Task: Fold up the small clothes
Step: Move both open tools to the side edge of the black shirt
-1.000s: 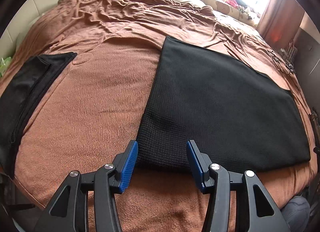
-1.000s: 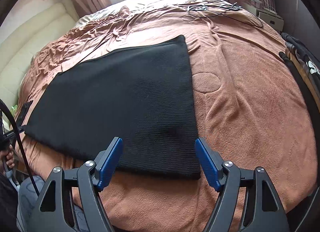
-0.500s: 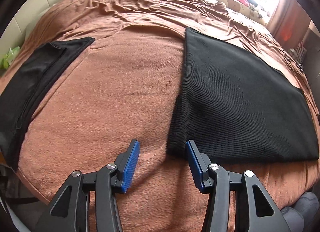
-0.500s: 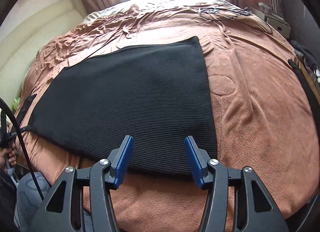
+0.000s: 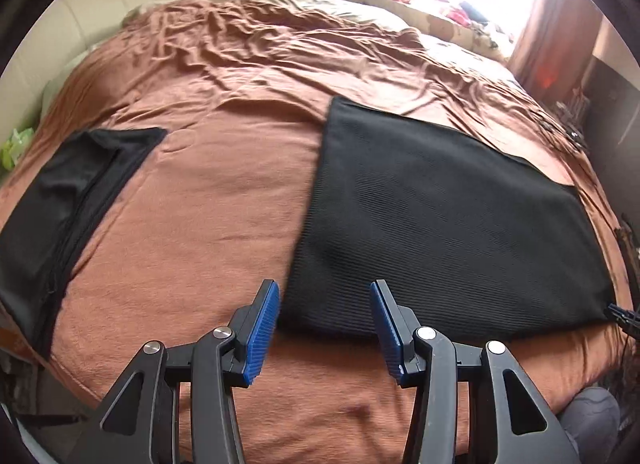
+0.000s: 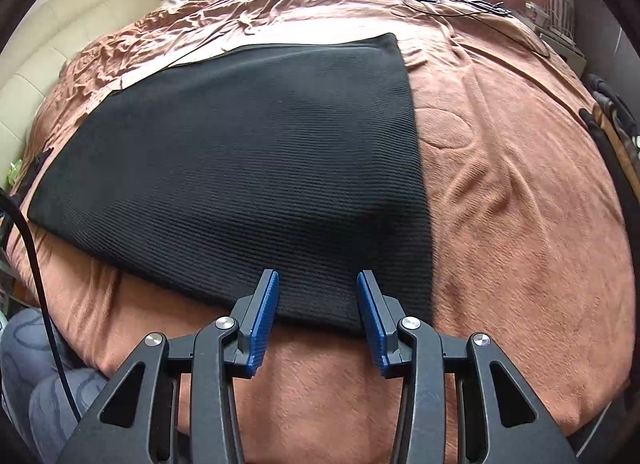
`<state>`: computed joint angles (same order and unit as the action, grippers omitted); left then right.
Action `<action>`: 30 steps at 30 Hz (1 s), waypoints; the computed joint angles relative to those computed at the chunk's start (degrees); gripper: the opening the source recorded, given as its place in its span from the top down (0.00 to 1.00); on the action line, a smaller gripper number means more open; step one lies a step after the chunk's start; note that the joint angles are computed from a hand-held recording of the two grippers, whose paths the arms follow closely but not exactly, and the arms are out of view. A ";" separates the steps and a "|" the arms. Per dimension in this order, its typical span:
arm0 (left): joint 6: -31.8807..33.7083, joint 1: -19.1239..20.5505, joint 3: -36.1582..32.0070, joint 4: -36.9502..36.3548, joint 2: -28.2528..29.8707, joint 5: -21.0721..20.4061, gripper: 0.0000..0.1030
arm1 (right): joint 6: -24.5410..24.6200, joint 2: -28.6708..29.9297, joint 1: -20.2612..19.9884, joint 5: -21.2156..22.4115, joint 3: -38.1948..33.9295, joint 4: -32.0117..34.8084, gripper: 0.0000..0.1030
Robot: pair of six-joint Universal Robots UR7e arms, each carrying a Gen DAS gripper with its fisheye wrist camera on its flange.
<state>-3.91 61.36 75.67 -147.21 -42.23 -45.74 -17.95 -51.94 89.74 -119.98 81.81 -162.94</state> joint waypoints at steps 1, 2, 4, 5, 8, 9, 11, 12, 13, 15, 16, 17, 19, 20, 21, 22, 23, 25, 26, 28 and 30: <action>0.67 -0.29 -0.35 0.06 0.63 -0.67 0.52 | 0.02 -0.32 -0.07 -0.15 0.46 -0.14 0.63; 1.21 -0.50 -0.66 0.15 1.10 -1.36 0.52 | 0.16 -0.70 -0.21 -0.02 0.95 -0.26 0.63; 1.90 -0.93 -1.12 0.38 2.01 -2.78 0.52 | 0.75 -1.56 -0.47 0.38 2.02 -0.60 0.63; 2.15 -1.07 -1.48 0.70 2.53 -3.59 0.52 | 1.09 -2.02 -0.58 0.67 2.58 -0.76 0.63; 3.56 -1.49 -2.78 1.94 4.16 -5.06 0.57 | 1.94 -3.40 -0.76 1.57 4.42 -1.33 0.63; 3.83 -1.63 -3.39 2.70 4.84 -5.07 0.58 | 2.20 -3.87 -0.85 2.00 5.04 -1.47 0.63; 4.26 -1.65 -4.59 4.21 6.09 -5.33 0.58 | 2.41 -5.09 -1.39 3.07 6.49 -1.68 0.63; 4.13 -1.66 -4.99 4.99 6.60 -5.18 0.58 | 2.53 -5.47 -1.60 3.50 6.84 -1.56 0.63; 3.79 -1.62 -5.45 6.00 7.06 -4.91 0.58 | 2.89 -6.00 -1.80 4.00 7.42 -1.42 0.63; 1.64 -1.25 -6.57 9.72 7.82 -4.32 0.58 | 4.21 -6.98 -2.31 5.52 8.29 -0.75 0.63; 0.70 -0.96 -7.00 10.78 7.99 -4.46 0.58 | 5.12 -7.66 -2.80 7.10 8.76 -0.24 0.63; 0.24 -0.81 -6.30 9.98 7.58 -4.96 0.58 | 5.92 -8.38 -3.35 9.07 9.41 0.02 0.63; -1.14 -0.70 -5.47 9.37 6.67 -5.76 0.58 | 7.06 -9.58 -4.38 12.21 10.61 -0.24 0.63; -2.00 -0.71 -4.96 9.05 6.15 -5.90 0.58 | 7.61 -10.03 -4.92 13.66 10.99 -0.15 0.63; -2.71 -0.79 -4.21 8.33 5.57 -5.80 0.58 | 8.16 -10.41 -5.49 14.91 11.36 -0.17 0.63; -3.30 -0.93 -3.42 7.49 5.24 -5.64 0.58 | 9.00 -10.79 -6.11 16.42 11.78 -0.35 0.63; -3.99 -0.89 -2.67 6.86 4.64 -5.61 0.58 | 9.70 -11.10 -6.59 17.87 12.31 -0.80 0.63; -5.53 -0.48 -1.52 5.99 3.57 -6.39 0.58 | 11.25 -11.54 -7.65 20.69 12.94 -1.39 0.60; -6.63 -0.18 -0.72 5.45 2.83 -7.16 0.58 | 12.07 -11.72 -8.09 21.86 13.36 -1.84 0.58; -8.60 0.24 0.85 4.17 1.54 -7.91 0.57 | 13.72 -11.97 -9.06 24.77 13.80 -2.49 0.49; -10.69 0.87 2.32 2.99 0.28 -8.95 0.57 | 14.69 -11.99 -9.47 26.08 13.95 -2.86 0.47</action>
<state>-14.60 62.23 78.00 -144.22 -41.95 -54.69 -3.27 -63.92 80.27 -93.90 95.76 -165.80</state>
